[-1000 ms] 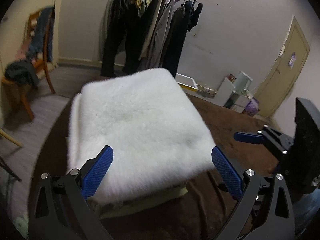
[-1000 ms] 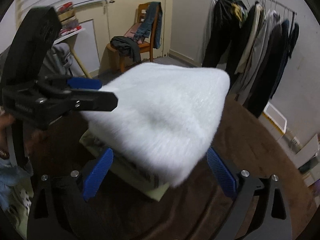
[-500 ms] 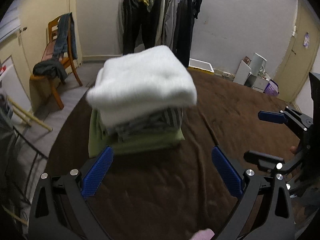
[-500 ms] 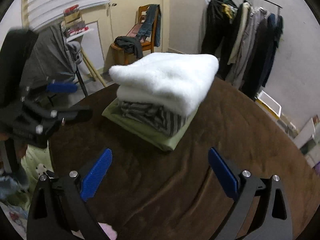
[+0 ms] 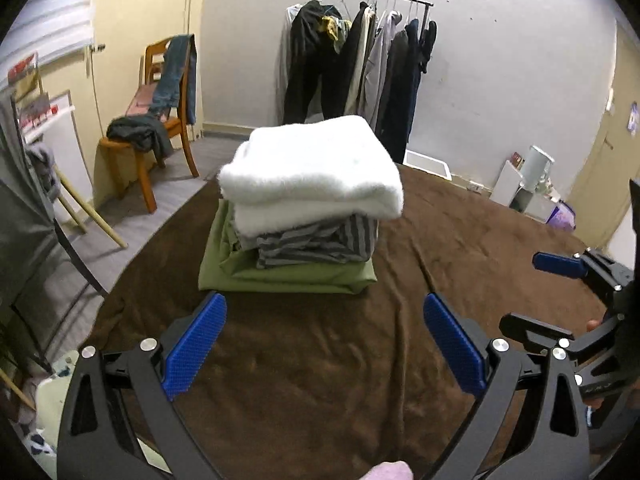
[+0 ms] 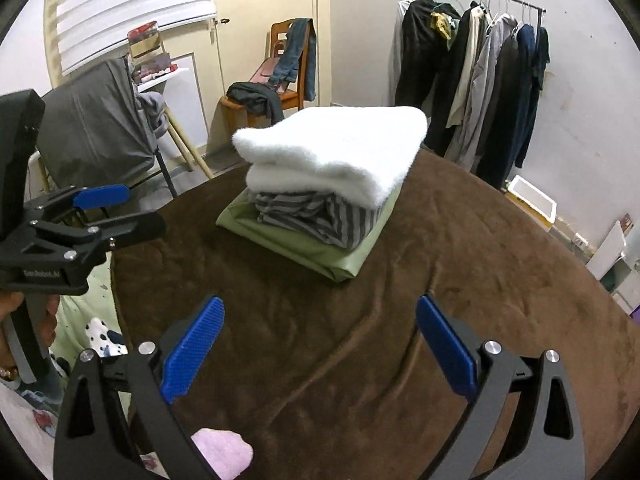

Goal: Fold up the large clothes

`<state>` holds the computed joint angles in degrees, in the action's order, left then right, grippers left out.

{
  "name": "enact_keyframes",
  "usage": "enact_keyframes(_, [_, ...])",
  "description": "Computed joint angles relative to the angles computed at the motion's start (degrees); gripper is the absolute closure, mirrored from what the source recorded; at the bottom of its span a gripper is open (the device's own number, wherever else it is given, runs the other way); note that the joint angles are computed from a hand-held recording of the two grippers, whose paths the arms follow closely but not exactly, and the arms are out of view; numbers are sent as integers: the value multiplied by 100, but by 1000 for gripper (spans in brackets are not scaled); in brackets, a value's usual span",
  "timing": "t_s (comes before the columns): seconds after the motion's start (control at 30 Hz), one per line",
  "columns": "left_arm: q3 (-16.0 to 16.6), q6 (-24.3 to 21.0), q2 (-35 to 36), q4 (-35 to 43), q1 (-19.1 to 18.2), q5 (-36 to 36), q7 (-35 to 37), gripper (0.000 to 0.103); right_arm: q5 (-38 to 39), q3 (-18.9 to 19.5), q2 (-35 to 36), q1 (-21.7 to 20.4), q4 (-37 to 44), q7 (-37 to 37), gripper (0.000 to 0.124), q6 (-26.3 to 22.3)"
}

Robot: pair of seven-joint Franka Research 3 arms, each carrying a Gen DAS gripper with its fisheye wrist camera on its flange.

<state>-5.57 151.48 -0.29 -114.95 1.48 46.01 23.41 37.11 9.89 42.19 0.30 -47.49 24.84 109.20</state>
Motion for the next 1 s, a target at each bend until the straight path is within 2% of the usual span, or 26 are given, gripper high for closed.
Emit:
enact_keyframes(0.4, [-23, -7, 59, 78, -80, 123, 53, 7, -19, 3, 58, -21, 77, 38, 29, 9])
enact_keyframes(0.63, [-13, -40, 86, 78, -104, 7, 188, 7, -82, 7, 187, -5, 289, 132, 29, -144])
enact_keyframes(1.0, [-16, -90, 88, 111, -112, 11, 268, 7, -89, 5, 116, -2, 169, 129, 28, -60])
